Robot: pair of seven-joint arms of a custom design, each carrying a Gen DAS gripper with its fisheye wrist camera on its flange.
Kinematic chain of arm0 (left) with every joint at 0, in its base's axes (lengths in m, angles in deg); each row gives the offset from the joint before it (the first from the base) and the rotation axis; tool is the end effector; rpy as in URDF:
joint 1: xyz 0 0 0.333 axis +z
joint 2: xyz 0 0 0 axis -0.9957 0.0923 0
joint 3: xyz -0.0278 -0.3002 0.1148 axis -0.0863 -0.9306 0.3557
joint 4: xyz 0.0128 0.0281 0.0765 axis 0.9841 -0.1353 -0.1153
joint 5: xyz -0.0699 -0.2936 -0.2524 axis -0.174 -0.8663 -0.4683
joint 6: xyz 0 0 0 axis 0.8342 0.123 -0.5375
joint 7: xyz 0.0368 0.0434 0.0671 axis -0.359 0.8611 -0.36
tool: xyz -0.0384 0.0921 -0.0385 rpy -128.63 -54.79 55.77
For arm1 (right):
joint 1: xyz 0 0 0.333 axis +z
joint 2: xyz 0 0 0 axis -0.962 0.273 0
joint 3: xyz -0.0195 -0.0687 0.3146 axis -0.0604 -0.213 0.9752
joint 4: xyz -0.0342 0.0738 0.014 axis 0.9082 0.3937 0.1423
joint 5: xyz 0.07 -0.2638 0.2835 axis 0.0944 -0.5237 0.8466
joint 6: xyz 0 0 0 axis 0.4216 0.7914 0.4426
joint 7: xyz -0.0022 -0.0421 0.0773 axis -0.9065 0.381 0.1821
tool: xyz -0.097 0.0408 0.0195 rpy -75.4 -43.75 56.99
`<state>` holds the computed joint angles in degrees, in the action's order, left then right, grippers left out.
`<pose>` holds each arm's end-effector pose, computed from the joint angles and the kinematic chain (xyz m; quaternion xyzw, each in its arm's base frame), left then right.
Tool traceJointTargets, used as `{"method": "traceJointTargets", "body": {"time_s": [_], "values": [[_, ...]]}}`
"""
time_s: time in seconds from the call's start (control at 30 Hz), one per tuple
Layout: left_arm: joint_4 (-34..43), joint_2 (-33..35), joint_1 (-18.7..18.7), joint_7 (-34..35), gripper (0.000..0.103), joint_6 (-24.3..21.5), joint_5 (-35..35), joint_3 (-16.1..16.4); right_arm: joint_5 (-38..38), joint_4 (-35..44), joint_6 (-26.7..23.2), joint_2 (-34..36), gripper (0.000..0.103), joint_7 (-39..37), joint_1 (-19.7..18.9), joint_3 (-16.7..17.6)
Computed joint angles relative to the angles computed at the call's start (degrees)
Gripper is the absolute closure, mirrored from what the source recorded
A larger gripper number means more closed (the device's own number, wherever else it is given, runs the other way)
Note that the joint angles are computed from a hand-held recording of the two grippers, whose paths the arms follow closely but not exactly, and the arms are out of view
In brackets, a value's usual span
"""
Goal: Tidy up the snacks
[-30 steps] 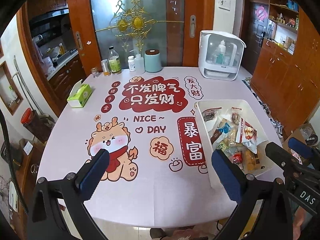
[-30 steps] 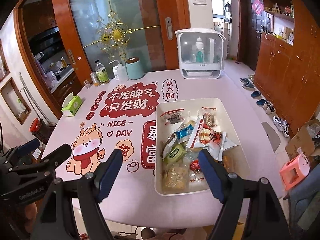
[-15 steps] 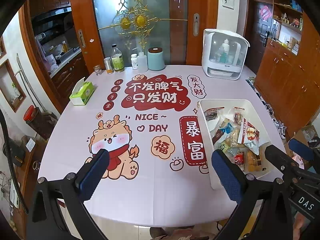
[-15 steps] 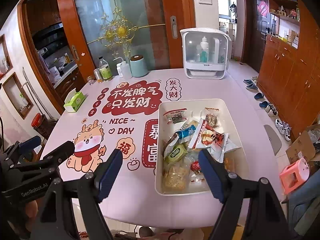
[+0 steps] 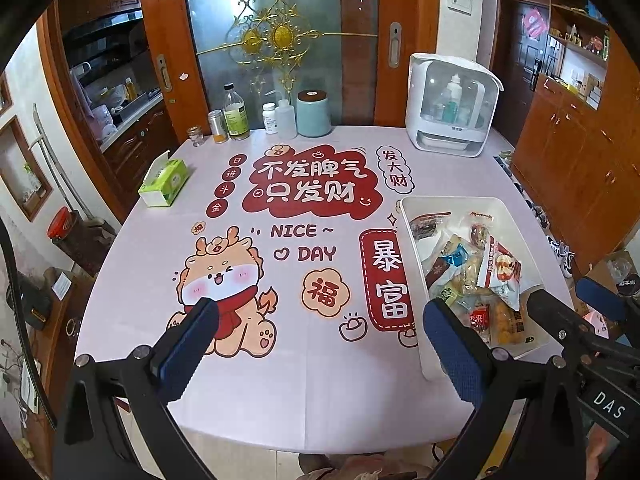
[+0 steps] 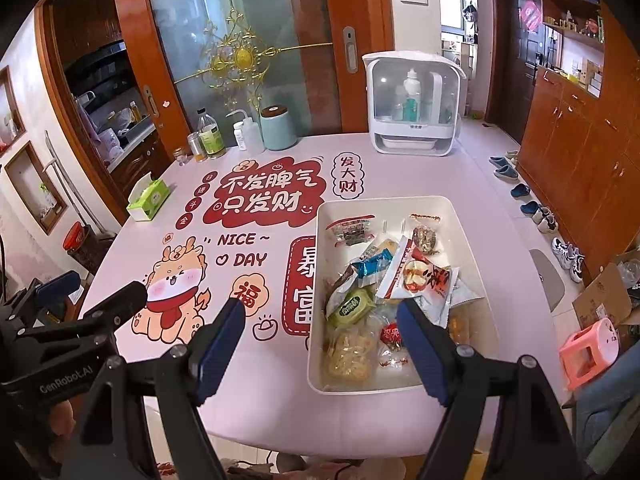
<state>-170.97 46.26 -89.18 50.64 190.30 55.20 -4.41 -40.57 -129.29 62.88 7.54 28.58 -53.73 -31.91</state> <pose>0.4573 -0.1381 0.6390 -0.7562 0.5509 -0.1970 0.2929 0.5113 0.2817 0.6380 -0.7538 0.5476 -0.1602 0.3260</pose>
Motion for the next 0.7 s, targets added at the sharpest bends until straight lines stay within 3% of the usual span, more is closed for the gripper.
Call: {"method": "traceJointTargets", "body": {"time_s": [0.7], "values": [[1.3, 2.2, -0.3, 0.4, 0.002, 0.0, -0.1, 0.1, 0.7, 1.5, -1.0, 1.6, 0.024, -0.7, 0.2, -0.5]]}}
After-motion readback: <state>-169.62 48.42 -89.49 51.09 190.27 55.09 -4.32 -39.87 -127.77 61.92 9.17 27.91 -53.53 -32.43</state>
